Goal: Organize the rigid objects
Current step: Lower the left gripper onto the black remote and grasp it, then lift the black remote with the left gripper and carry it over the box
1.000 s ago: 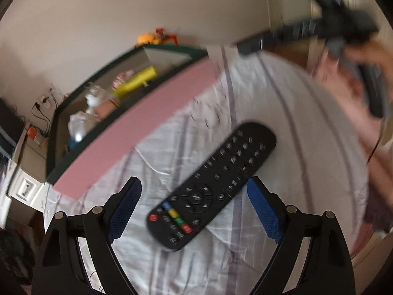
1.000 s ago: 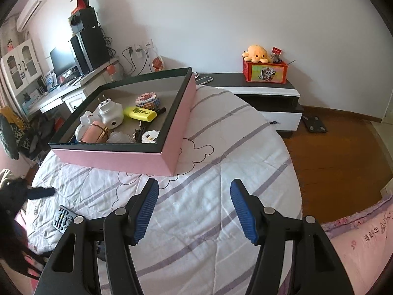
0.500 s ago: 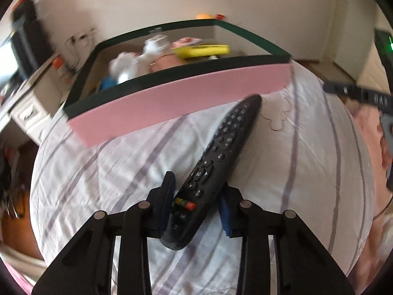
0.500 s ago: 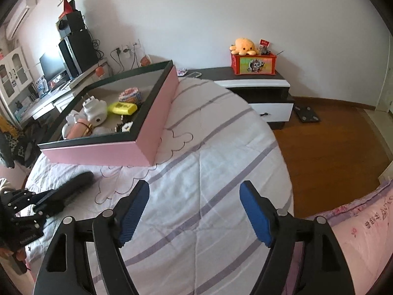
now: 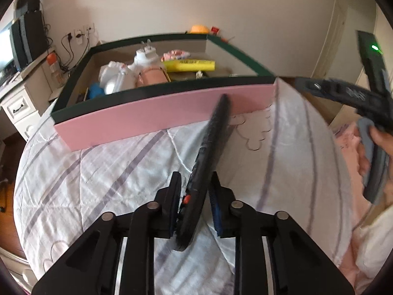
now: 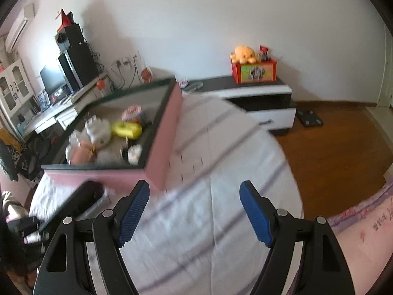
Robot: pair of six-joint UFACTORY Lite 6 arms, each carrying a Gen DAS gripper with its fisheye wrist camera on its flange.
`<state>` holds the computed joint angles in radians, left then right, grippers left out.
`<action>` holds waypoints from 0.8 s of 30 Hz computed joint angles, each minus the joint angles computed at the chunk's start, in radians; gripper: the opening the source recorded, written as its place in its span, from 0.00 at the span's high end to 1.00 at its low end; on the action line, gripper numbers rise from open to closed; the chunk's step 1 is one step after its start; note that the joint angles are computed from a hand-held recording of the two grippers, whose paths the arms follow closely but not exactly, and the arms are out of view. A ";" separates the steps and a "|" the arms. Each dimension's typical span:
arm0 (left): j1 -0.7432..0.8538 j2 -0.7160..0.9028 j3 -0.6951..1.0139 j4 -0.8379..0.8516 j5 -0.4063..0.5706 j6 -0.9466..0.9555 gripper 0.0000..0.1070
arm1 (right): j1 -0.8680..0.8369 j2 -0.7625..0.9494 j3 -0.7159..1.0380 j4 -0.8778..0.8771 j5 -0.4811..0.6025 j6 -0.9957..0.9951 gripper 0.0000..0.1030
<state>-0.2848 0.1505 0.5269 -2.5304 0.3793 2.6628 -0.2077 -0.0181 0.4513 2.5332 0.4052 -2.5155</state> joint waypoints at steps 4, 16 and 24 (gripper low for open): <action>0.072 -0.118 -0.077 0.188 0.036 -0.140 0.88 | 0.041 0.061 0.119 -0.140 -0.021 0.158 0.25; 0.243 -0.136 -0.097 0.277 0.018 -0.160 0.88 | 0.184 0.331 0.392 -0.202 -0.166 0.252 0.86; 0.187 0.019 -0.027 0.178 0.022 -0.071 0.86 | 0.209 0.343 0.425 -0.166 -0.232 0.209 0.87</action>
